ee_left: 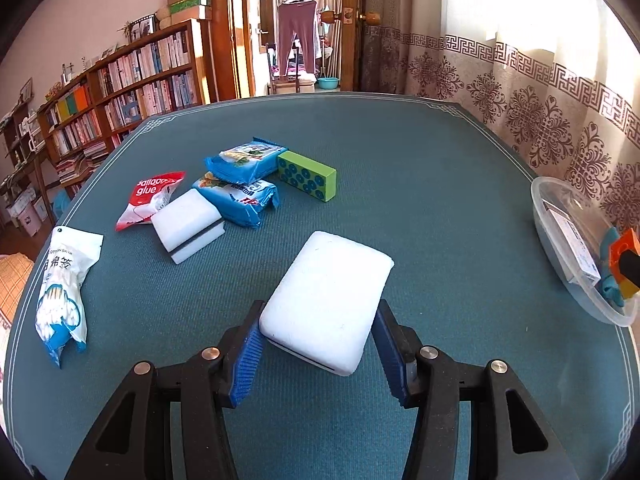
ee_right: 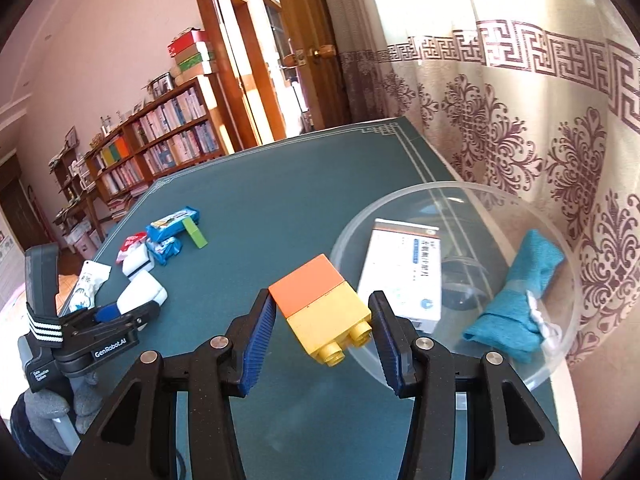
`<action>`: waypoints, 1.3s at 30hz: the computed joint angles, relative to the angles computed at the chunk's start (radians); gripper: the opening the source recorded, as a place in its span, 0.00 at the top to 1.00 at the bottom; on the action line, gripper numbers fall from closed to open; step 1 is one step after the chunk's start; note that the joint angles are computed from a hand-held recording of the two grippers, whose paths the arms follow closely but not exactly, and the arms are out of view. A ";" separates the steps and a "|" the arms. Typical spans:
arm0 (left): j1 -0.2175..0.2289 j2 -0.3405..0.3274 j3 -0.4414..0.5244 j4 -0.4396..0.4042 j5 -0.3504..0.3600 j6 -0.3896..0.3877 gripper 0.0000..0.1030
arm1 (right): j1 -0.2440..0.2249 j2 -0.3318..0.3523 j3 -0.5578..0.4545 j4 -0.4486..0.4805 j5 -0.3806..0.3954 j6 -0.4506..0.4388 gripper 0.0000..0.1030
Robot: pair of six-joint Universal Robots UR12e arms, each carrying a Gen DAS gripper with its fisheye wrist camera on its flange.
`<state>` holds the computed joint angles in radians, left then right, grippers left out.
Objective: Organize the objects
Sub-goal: 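Carry the toy brick to the clear basin and release it with the right tool, then lower the white sponge into the clear basin and open the left tool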
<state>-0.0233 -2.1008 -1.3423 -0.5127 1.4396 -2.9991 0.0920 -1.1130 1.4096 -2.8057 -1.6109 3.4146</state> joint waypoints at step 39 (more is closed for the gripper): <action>-0.114 -0.028 0.106 -0.074 -0.235 0.205 0.46 | -0.044 -0.058 0.111 -0.080 -0.142 0.042 0.52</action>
